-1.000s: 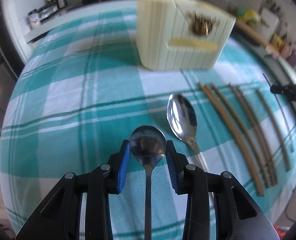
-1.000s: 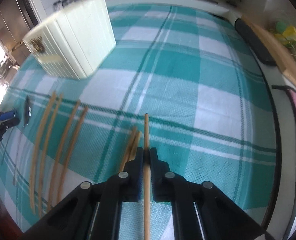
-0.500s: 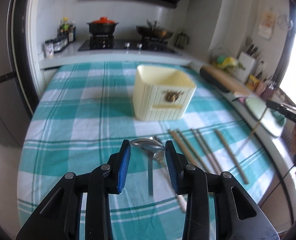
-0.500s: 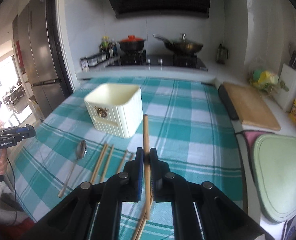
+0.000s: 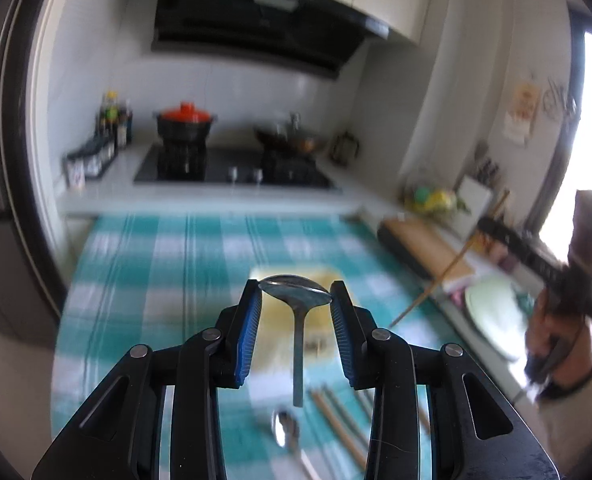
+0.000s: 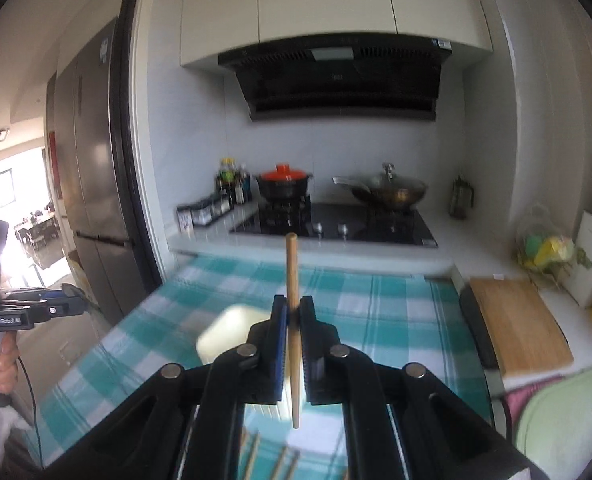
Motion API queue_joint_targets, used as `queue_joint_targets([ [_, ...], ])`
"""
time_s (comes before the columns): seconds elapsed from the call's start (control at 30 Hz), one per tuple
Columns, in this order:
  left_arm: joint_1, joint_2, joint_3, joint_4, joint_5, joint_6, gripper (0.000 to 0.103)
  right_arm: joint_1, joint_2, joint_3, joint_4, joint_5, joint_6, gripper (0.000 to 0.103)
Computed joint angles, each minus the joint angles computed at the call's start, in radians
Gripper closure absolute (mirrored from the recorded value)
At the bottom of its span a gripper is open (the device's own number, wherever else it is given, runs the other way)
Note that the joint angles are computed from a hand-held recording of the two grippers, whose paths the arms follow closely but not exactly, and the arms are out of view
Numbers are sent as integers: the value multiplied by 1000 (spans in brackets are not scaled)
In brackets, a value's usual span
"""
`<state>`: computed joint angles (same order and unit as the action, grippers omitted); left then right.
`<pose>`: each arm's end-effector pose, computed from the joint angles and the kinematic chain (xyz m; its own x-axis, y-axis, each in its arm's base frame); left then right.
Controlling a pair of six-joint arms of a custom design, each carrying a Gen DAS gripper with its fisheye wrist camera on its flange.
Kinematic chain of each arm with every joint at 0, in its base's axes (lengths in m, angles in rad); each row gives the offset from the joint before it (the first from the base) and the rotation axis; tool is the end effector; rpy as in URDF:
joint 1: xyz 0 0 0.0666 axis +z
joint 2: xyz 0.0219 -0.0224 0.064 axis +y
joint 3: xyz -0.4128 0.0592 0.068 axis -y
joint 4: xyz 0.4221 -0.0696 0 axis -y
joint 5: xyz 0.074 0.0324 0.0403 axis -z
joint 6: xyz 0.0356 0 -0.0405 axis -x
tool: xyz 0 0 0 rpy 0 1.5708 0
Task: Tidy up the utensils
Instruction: 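Carry the spoon with the left tool into the cream holder while the right tool drops its chopstick in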
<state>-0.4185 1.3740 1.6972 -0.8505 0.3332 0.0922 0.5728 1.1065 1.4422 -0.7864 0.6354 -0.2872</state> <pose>0.4529 -0.2146 0.6284 -0.5170 0.1347 -0.8453 0.5972 0.7642 -0.2434 0.3383 0.1926 0.6243 -0.3475 0.0472 -0.9365 0.1159 0.9932 0.0070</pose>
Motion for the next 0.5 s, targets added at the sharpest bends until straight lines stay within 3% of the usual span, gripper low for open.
queue_joint_targets([
  [0.13,-29,106,116,42,-67,78,68,-51,75,47,79,-53,28,97],
  [0.23,-49,193,173,34,-116,129,68,-102,132,59,49,-130,-23,97],
  [0.43,-80,352,262,-158,-171,108,68,-191,248,84,-132,-310,-211,97],
  [0.5,-84,380,266,-203,-167,105,68,-203,268,86,-154,-339,-222,96],
])
